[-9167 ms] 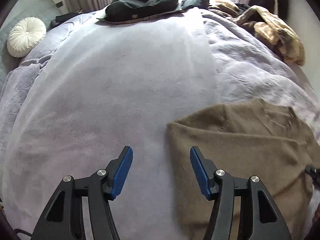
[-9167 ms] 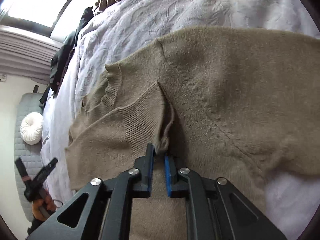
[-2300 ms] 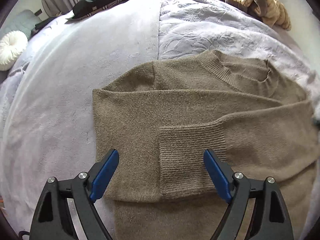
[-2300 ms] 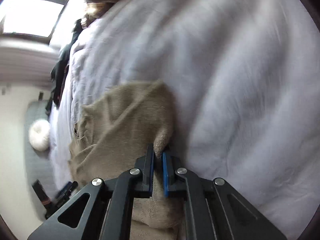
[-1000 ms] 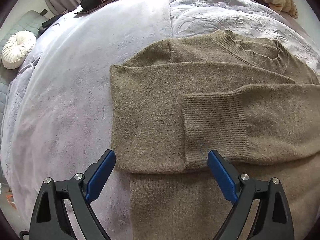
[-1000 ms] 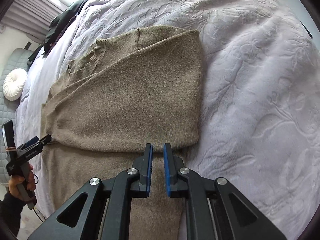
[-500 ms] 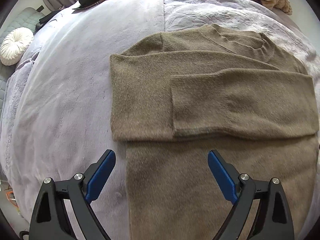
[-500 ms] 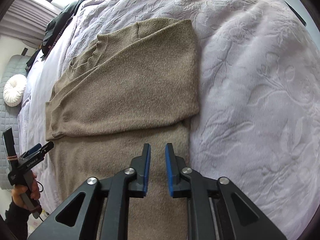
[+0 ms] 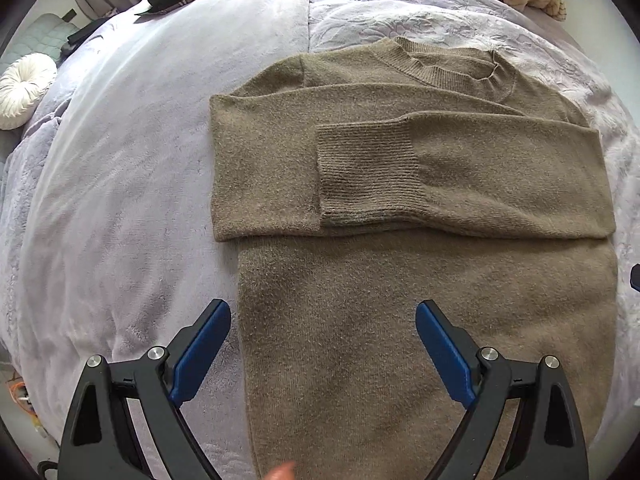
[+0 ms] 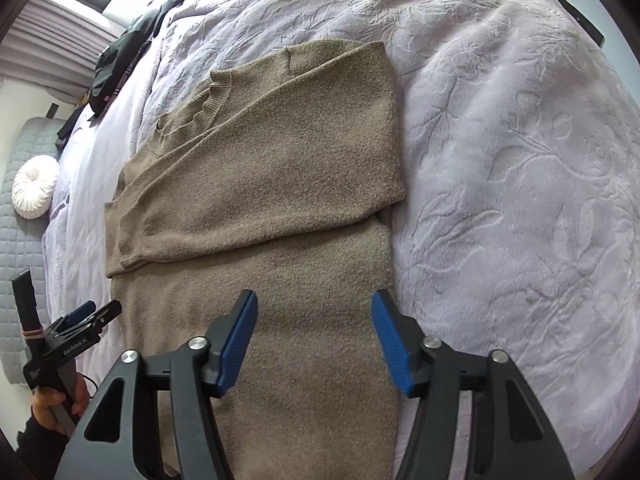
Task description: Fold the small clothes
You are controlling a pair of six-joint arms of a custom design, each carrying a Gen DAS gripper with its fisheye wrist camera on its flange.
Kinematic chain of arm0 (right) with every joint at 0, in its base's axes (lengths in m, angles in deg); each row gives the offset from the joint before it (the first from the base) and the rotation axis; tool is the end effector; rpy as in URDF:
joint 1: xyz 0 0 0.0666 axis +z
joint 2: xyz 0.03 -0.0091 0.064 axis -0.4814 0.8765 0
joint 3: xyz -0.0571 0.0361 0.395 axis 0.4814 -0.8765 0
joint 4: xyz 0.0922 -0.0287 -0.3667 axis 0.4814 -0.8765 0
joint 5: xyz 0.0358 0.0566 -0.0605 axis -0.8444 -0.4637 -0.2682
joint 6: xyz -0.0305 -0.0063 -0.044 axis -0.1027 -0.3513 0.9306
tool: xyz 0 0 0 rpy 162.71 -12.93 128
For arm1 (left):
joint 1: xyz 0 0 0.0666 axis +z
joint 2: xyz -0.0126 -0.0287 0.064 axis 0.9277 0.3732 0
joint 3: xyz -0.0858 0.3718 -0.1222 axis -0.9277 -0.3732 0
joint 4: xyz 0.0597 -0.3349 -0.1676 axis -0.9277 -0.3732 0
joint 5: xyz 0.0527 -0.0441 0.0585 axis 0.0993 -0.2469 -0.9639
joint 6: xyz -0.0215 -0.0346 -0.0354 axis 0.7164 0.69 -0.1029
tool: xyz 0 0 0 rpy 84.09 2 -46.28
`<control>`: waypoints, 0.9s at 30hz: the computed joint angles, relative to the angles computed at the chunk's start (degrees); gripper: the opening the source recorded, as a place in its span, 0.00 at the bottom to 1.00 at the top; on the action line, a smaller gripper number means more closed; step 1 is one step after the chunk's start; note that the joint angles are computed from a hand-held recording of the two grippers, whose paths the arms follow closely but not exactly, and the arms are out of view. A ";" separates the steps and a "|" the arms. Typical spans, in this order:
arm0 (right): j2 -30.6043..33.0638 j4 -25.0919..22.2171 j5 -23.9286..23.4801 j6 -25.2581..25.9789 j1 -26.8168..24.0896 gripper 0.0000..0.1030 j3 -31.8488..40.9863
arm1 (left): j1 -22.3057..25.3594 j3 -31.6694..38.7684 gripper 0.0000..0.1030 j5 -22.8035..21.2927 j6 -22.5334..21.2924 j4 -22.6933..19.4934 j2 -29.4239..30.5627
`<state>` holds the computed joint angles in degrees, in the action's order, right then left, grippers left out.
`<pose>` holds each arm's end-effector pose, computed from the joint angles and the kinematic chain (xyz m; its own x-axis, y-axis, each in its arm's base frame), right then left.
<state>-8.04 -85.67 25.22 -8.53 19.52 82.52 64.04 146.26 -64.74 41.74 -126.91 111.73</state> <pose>0.2301 0.2480 0.4855 -0.6559 0.7406 -0.1459 0.6627 0.6575 0.3585 0.4405 -0.0331 0.4699 -0.7819 0.5855 -0.2141 0.5826 0.8085 0.0834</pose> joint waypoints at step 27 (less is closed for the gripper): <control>0.01 -0.05 0.39 -7.69 7.90 0.79 1.85 | 8.37 -1.73 1.00 -0.81 -9.80 -6.68 -3.91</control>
<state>-8.03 -85.73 25.61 -16.22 27.41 84.36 72.41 144.53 -65.55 31.94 -133.59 107.82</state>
